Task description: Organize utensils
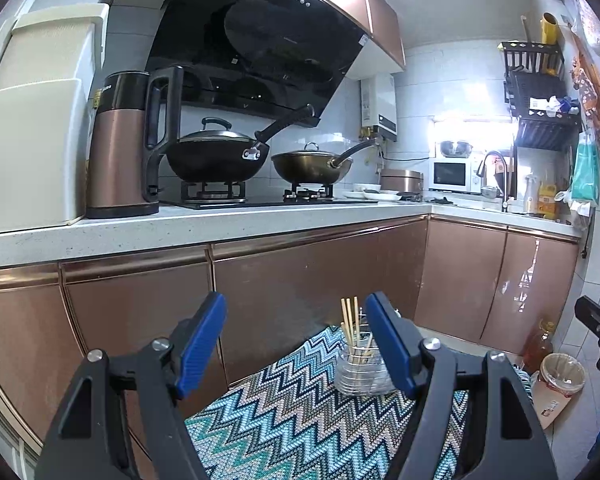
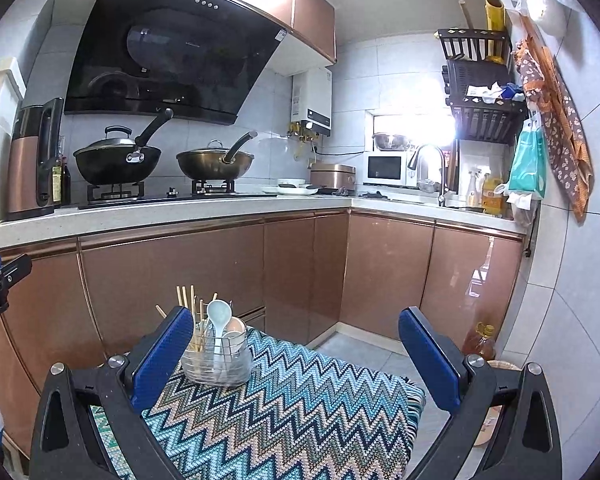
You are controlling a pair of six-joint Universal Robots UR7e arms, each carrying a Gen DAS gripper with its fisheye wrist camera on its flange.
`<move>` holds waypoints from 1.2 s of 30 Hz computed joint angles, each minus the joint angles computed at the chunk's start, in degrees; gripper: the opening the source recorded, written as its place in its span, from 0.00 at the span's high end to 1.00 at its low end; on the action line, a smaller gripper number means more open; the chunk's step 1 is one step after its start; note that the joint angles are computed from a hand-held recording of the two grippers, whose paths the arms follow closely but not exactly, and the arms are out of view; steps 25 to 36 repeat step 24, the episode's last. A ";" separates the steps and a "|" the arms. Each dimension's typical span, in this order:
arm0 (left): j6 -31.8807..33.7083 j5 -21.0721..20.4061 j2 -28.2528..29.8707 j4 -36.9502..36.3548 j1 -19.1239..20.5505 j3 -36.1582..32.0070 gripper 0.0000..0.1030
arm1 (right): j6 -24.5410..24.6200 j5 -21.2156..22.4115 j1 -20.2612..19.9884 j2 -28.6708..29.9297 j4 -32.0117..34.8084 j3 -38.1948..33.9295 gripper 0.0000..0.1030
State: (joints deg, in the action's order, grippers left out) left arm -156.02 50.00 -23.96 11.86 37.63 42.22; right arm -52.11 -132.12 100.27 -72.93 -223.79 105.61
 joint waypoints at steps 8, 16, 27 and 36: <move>0.34 0.76 0.05 0.30 0.05 -0.44 0.31 | -0.20 -0.34 0.53 0.29 -0.31 -0.14 0.00; 1.36 0.30 -0.35 -1.04 -0.02 0.52 0.31 | 0.79 0.50 0.13 0.51 1.68 -0.13 0.00; 1.63 0.34 0.23 -0.18 -0.20 -0.40 0.31 | 1.26 0.68 -0.17 0.33 1.68 -0.17 0.00; 1.63 0.34 0.23 -0.18 -0.20 -0.40 0.31 | 1.26 0.68 -0.17 0.33 1.68 -0.17 0.00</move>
